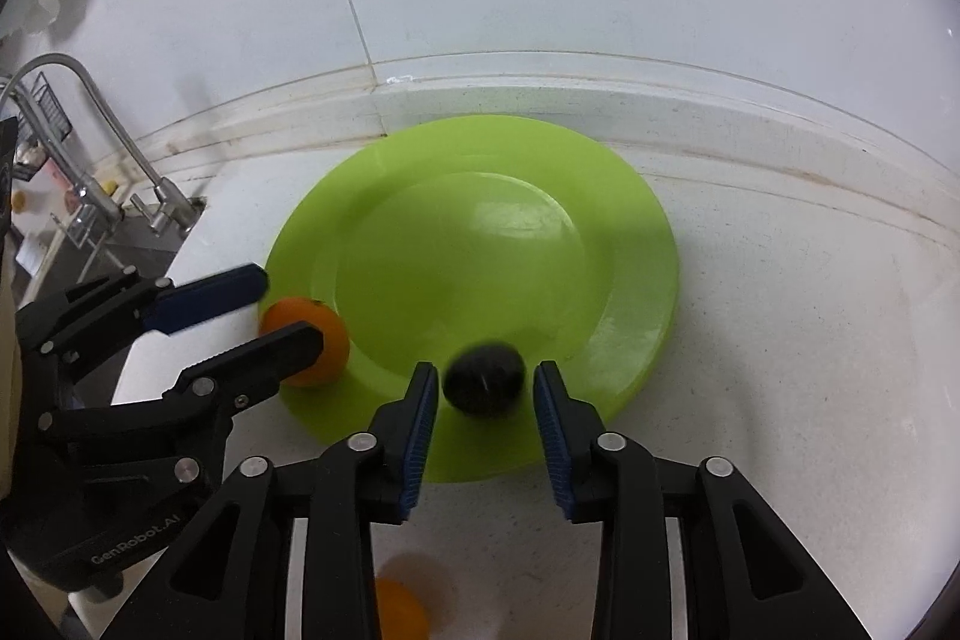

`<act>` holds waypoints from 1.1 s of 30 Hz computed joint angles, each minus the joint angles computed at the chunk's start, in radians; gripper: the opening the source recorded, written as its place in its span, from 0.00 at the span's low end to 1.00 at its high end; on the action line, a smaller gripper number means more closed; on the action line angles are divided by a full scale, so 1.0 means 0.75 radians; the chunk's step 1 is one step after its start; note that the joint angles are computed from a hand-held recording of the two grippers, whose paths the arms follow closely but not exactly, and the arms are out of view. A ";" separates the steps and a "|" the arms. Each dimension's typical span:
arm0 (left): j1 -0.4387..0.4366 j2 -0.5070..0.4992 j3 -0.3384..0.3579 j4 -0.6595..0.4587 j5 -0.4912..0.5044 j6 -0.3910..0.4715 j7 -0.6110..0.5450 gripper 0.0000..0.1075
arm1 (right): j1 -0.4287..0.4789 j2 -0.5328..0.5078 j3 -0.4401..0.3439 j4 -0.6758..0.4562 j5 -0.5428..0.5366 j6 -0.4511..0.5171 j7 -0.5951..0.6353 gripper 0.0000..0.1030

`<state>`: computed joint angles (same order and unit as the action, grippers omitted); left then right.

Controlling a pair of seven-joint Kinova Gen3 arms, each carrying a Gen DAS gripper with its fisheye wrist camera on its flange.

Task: Organize fruits
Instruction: 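Carry the orange with the left tool onto the green plate while the right tool places the plum there, then move both open tools back from the plate to the fruit pile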

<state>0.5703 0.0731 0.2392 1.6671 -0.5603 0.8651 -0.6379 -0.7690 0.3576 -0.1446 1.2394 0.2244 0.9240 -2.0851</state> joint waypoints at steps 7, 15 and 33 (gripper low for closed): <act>0.072 -0.046 0.058 -0.007 -0.136 0.153 0.201 0.62 | -0.082 -0.108 0.023 0.094 0.166 -0.011 -0.173 0.41; 0.202 -0.074 0.184 -0.064 -0.329 0.399 0.486 0.82 | -0.097 -0.317 -0.060 0.305 0.395 -0.063 -0.442 0.54; 0.673 0.114 0.228 -0.292 -0.491 0.922 0.891 0.89 | 0.079 -0.665 -0.390 0.659 0.680 0.037 -0.857 0.70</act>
